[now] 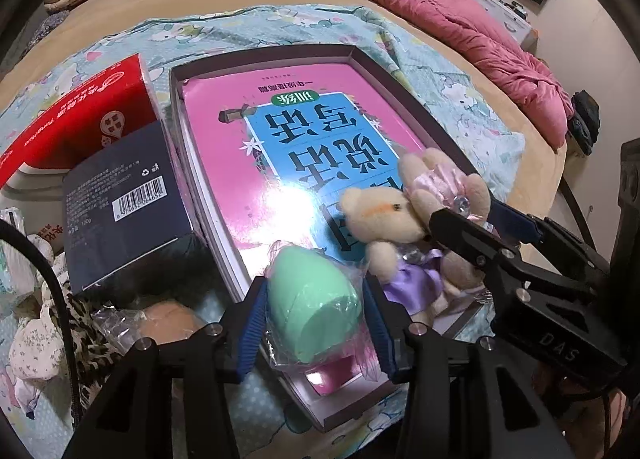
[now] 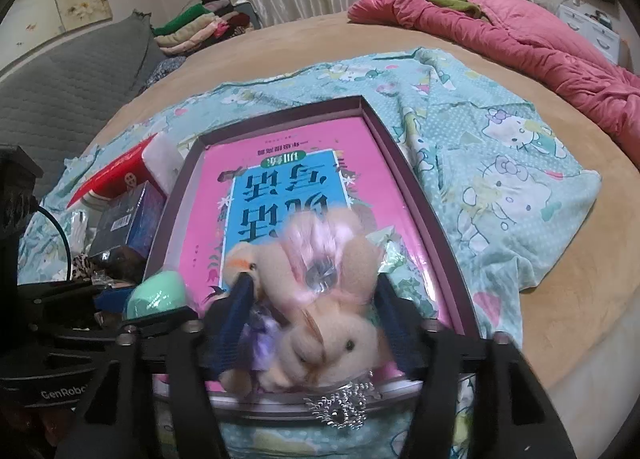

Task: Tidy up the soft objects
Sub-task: 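Lower the bunny with the right tool while the left tool lowers the sponge into the tray, then open the right tool to release the bunny while the left tool releases the sponge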

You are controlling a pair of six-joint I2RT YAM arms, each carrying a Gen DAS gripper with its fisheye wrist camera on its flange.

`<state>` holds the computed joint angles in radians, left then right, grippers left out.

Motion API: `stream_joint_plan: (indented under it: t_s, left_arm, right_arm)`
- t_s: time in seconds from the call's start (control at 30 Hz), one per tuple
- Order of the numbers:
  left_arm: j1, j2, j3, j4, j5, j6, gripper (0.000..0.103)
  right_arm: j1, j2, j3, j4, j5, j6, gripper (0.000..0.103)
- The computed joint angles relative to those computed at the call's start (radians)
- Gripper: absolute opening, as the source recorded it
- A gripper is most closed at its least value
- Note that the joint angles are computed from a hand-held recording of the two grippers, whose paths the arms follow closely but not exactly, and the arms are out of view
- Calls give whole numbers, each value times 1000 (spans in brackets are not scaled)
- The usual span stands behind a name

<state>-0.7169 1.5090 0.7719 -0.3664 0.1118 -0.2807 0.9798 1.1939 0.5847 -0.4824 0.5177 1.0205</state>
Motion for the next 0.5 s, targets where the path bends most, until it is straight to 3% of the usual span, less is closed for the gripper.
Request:
stream_joint_plan:
  t_s: [0.37, 0.5]
  left_arm:
    - [2, -17, 0, -13, 13, 0, 51]
    - [7, -33, -4, -17, 19, 1, 51]
  right_arm:
    - [41, -14, 38, -78, 66, 38, 67]
    - [54, -9, 55, -106, 83, 45, 73]
